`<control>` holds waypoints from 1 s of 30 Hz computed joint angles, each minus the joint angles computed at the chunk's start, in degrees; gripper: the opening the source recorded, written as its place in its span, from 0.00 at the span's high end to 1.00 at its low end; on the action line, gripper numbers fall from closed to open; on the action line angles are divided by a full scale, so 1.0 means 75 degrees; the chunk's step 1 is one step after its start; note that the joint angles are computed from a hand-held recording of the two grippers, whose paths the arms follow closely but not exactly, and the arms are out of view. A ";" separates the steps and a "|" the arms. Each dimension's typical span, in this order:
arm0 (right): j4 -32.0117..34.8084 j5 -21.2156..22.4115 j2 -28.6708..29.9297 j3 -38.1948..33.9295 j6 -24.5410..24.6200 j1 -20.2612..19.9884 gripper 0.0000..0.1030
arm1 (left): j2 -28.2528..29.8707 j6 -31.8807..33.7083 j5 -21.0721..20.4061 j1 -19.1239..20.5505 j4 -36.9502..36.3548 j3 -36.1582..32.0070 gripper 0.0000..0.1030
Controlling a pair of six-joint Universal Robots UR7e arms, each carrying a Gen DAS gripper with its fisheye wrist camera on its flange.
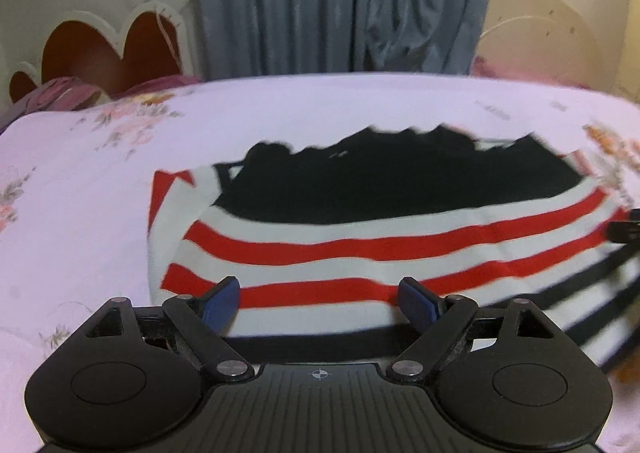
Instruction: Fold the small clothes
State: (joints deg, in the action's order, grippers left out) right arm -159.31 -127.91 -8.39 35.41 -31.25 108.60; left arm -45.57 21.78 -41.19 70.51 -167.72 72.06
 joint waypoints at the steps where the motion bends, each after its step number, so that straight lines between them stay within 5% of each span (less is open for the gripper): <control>1: -0.0096 0.0178 -0.0131 0.0264 0.0021 0.0037 0.51 | -0.0063 0.0003 -0.0058 -0.0059 -0.0051 0.0153 0.17; 8: 0.0015 0.0717 -0.0665 0.1655 0.0345 0.0234 0.47 | -0.0362 -0.0455 -0.0228 -0.0296 0.0243 0.0987 0.17; 22: -0.0845 -0.0401 -0.1437 0.2905 0.0578 -0.0063 0.48 | -0.1088 -0.0437 0.0123 -0.0106 -0.0072 0.1999 0.17; 30: -0.1274 -0.0043 -0.1774 0.3301 0.0765 -0.0100 0.58 | -0.1233 -0.0816 0.0195 -0.0093 0.0168 0.2020 0.17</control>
State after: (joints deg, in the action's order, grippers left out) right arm -168.86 -128.23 -21.70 60.17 -25.51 107.85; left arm -54.82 15.66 -39.73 69.81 -166.46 87.22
